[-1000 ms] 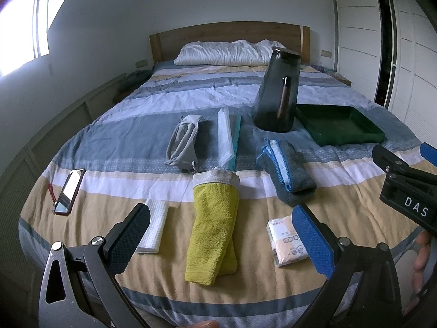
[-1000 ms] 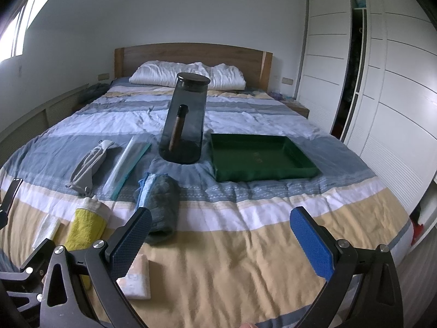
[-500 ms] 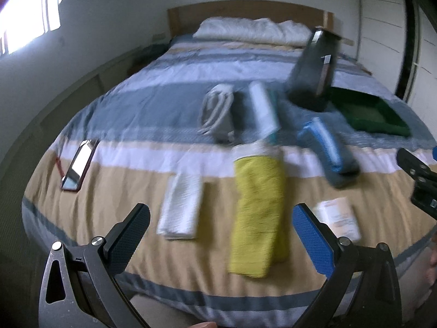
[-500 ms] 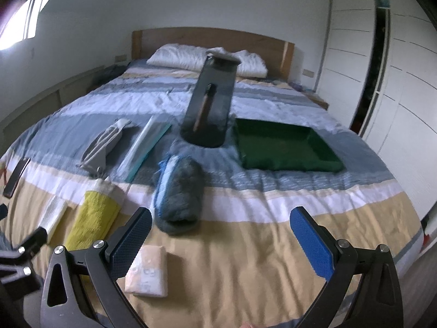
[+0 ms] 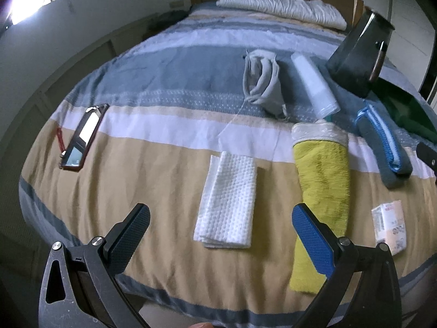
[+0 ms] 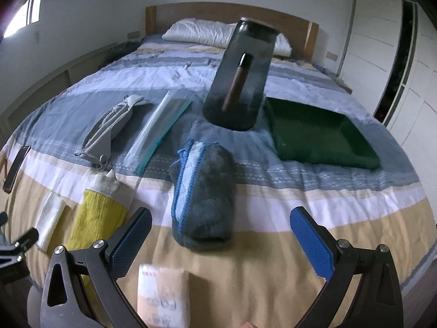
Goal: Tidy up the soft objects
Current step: 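Lower the left tool onto the yellow towel while the right tool approaches the grey-blue cloth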
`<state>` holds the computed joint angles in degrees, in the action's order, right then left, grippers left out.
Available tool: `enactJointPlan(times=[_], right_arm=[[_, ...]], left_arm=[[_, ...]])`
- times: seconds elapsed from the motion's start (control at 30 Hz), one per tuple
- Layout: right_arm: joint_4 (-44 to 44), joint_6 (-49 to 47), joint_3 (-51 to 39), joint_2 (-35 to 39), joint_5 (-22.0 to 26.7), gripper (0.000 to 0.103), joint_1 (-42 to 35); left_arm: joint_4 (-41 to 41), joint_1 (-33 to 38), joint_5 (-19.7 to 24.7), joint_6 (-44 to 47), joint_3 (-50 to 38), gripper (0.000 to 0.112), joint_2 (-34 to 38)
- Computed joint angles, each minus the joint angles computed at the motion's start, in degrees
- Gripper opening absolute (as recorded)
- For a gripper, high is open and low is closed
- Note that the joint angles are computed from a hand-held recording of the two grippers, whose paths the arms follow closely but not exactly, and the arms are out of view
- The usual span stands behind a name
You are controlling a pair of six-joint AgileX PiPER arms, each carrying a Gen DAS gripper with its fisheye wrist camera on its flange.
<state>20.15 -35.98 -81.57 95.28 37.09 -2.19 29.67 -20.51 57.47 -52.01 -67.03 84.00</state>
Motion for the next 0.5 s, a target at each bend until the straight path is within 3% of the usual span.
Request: enactJointPlan(times=[0.33,0.5], right_arm=[[-5.59,6.63,-10.43,10.43,1.74,0.103,2.90],[-7.47,8.71,-16.36,15.76,4.91,0.103,3.41]], left_arm=[[-6.86,0.61,-1.71,11.69,-9.42,0.102,7.51],[-11.92,-1.97,-0.07,17.52,-15.44,0.102,12.53]])
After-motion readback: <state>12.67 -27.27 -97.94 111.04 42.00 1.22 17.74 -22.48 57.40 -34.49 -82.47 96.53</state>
